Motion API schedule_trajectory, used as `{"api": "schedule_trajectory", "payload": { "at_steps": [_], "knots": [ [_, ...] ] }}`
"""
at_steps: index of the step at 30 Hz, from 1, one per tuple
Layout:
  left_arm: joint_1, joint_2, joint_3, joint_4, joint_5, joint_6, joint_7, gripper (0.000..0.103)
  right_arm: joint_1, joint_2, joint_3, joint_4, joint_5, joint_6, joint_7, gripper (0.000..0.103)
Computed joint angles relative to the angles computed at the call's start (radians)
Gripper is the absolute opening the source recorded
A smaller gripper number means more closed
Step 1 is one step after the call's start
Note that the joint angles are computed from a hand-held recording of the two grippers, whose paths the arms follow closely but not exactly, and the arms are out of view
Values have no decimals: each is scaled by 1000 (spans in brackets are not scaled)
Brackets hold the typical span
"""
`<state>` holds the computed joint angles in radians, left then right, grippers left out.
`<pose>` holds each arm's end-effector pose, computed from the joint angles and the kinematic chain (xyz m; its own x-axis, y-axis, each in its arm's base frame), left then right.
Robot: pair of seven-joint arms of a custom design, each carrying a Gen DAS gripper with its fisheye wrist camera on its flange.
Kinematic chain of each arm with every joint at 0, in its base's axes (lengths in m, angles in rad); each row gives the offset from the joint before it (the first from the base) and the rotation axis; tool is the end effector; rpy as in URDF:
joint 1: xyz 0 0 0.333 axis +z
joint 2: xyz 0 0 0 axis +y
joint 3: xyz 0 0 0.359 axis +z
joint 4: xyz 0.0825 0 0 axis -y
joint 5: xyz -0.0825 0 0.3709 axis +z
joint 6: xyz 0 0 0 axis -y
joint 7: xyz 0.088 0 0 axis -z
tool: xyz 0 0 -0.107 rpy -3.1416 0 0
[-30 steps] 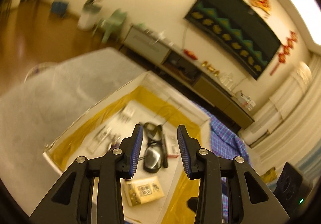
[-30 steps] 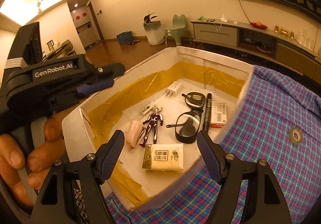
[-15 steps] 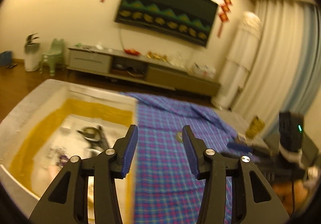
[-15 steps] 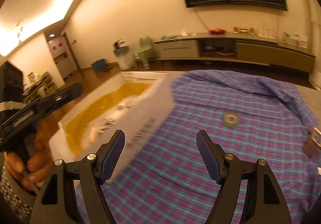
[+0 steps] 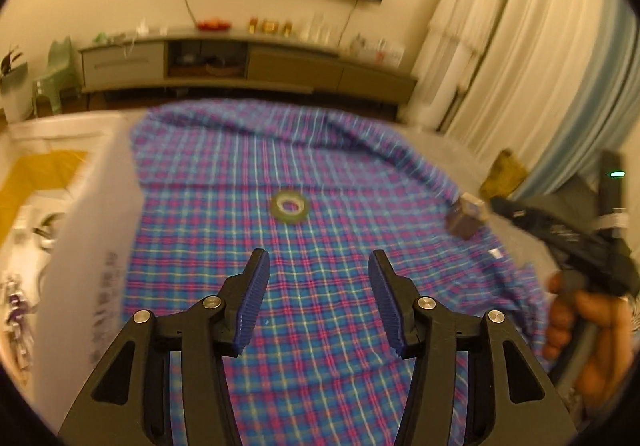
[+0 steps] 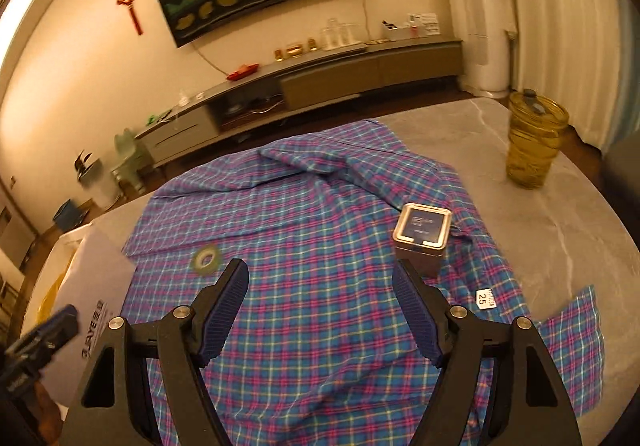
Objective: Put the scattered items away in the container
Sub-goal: 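Move both tools back over the last items on the sheet, then grasp the green tape roll with the left tool while the right tool grasps the metal tin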
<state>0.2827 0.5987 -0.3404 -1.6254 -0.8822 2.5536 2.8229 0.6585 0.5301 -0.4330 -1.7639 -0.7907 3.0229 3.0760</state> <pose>0.7294 0.0154 0.3636 -0.5808 -0.7752 0.2484 -0.6671 0.2784 -0.6910 0.6591 0.2595 0.3957 -0.2551 -0.9309 -0.2614 -0.6058 0.3646 -0.7071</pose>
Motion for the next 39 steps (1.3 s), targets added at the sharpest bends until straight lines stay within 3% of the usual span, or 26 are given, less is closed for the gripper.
{"api": "schedule_trajectory", "payload": {
  "at_steps": [4, 14, 22, 31, 39],
  "knots": [
    [-125, 105, 60, 107, 173, 73, -149, 55, -30, 11, 33, 11, 38, -25, -20, 75],
    [-268, 405, 146, 544, 492, -17, -500, 55, -79, 57, 70, 39, 148, -73, -72, 75],
    [-244, 484, 61, 637, 589, -4, -522, 64, -112, 99, 99, 96, 189, -138, -132, 78],
    [-219, 480, 40, 623, 614, 10, -566, 64, -130, 130, 101, 126, 204, -172, -123, 79],
    [-220, 470, 44, 604, 635, 26, -570, 64, -153, 154, 115, 170, 202, -264, -130, 79]
  ]
}}
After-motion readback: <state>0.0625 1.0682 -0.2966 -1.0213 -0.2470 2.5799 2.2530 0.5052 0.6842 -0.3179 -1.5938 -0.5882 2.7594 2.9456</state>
